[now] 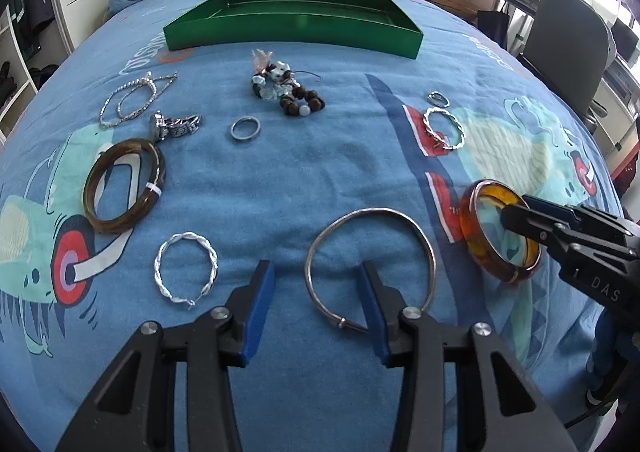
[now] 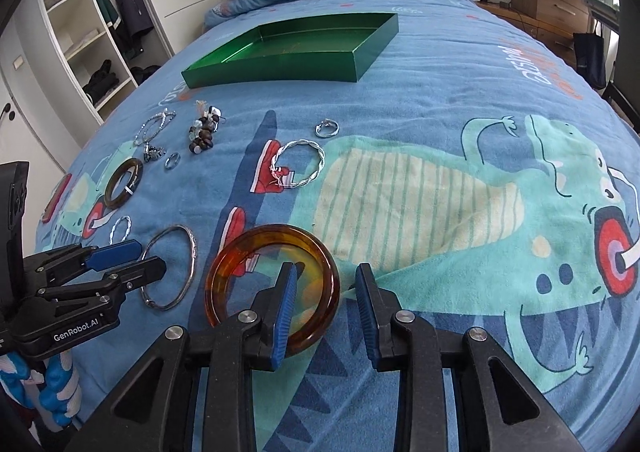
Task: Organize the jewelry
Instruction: 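Grasp the amber bangle with the right tool while the left tool grasps the silver hoop, then carry both into the green tray and open both tools to release them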
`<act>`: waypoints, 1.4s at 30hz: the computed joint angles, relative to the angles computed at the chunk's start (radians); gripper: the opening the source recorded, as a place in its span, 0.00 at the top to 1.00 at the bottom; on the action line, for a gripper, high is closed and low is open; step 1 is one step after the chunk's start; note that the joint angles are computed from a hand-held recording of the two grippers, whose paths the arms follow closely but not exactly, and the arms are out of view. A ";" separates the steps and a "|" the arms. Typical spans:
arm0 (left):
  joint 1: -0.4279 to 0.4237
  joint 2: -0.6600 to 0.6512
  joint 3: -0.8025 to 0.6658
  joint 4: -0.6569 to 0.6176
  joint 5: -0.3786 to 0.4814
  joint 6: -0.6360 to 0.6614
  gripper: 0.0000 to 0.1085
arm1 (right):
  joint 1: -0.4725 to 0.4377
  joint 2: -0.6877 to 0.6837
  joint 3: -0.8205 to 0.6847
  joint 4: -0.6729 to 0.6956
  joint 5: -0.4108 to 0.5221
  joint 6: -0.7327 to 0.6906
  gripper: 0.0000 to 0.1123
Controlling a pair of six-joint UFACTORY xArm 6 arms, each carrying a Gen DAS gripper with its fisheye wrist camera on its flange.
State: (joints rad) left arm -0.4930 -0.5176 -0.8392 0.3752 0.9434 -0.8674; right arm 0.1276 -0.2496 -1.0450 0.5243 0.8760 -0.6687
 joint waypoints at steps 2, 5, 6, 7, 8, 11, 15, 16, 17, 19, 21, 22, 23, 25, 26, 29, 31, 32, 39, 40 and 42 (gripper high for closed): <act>0.002 0.021 -0.010 0.010 -0.003 0.017 0.65 | 0.007 0.019 -0.011 -0.018 0.011 0.005 0.72; 0.004 0.046 -0.021 0.025 -0.010 0.031 0.68 | 0.012 0.035 -0.019 -0.018 0.013 0.001 0.72; 0.003 0.053 -0.024 0.033 -0.009 0.032 0.68 | 0.012 0.041 -0.024 -0.022 0.019 0.004 0.72; 0.003 0.061 -0.030 0.041 -0.010 0.031 0.69 | 0.012 0.046 -0.029 -0.027 0.024 0.006 0.72; 0.004 0.065 -0.031 0.045 -0.012 0.031 0.69 | 0.014 0.051 -0.034 -0.033 0.028 0.005 0.72; 0.008 0.069 -0.027 0.056 -0.029 0.023 0.70 | 0.014 0.063 -0.043 -0.030 0.036 -0.003 0.72; 0.000 0.067 -0.025 0.083 -0.033 0.013 0.78 | 0.023 0.051 -0.026 -0.049 0.006 0.001 0.77; -0.004 0.069 -0.028 0.091 -0.032 0.010 0.81 | 0.029 0.047 -0.020 -0.066 -0.011 0.014 0.84; -0.008 0.071 -0.031 0.095 -0.032 0.010 0.87 | 0.030 0.043 -0.014 -0.081 -0.026 0.027 0.89; -0.014 0.075 -0.038 0.100 -0.031 0.013 0.93 | 0.026 0.039 -0.012 -0.074 -0.031 0.030 0.90; -0.020 0.075 -0.043 0.107 -0.026 0.018 0.96 | 0.026 0.025 -0.001 -0.074 -0.045 0.025 0.91; -0.023 0.074 -0.046 0.111 -0.020 0.020 0.96 | 0.026 0.017 0.005 -0.075 -0.052 0.028 0.91; -0.025 0.072 -0.049 0.115 -0.016 0.019 0.96 | 0.022 0.007 0.010 -0.068 -0.052 0.030 0.91; -0.032 0.066 -0.055 0.119 -0.009 0.017 0.96 | 0.005 -0.018 0.023 -0.046 -0.047 0.034 0.91; -0.038 0.062 -0.058 0.126 -0.006 0.016 0.96 | -0.004 -0.034 0.031 -0.044 -0.048 0.038 0.91; -0.063 0.046 -0.070 0.151 0.007 0.012 0.96 | -0.028 -0.080 0.053 -0.038 -0.050 0.043 0.91; -0.082 0.033 -0.081 0.169 0.017 0.012 0.96 | -0.046 -0.112 0.062 -0.034 -0.048 0.043 0.91; -0.091 0.026 -0.087 0.178 0.023 0.012 0.97 | -0.053 -0.128 0.066 -0.033 -0.048 0.044 0.91; -0.111 -0.027 -0.128 0.234 0.064 0.039 0.97 | -0.067 -0.192 0.058 -0.023 -0.054 0.051 0.91; -0.104 -0.029 -0.138 0.241 0.067 0.050 0.97 | -0.063 -0.191 0.051 -0.023 -0.058 0.055 0.91; -0.080 -0.030 -0.161 0.242 0.069 0.083 0.97 | -0.050 -0.178 0.027 -0.026 -0.068 0.062 0.91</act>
State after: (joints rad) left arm -0.5727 -0.5475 -1.0001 0.6170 1.0122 -0.7846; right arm 0.0771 -0.4281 -1.0177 0.4984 0.8077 -0.6064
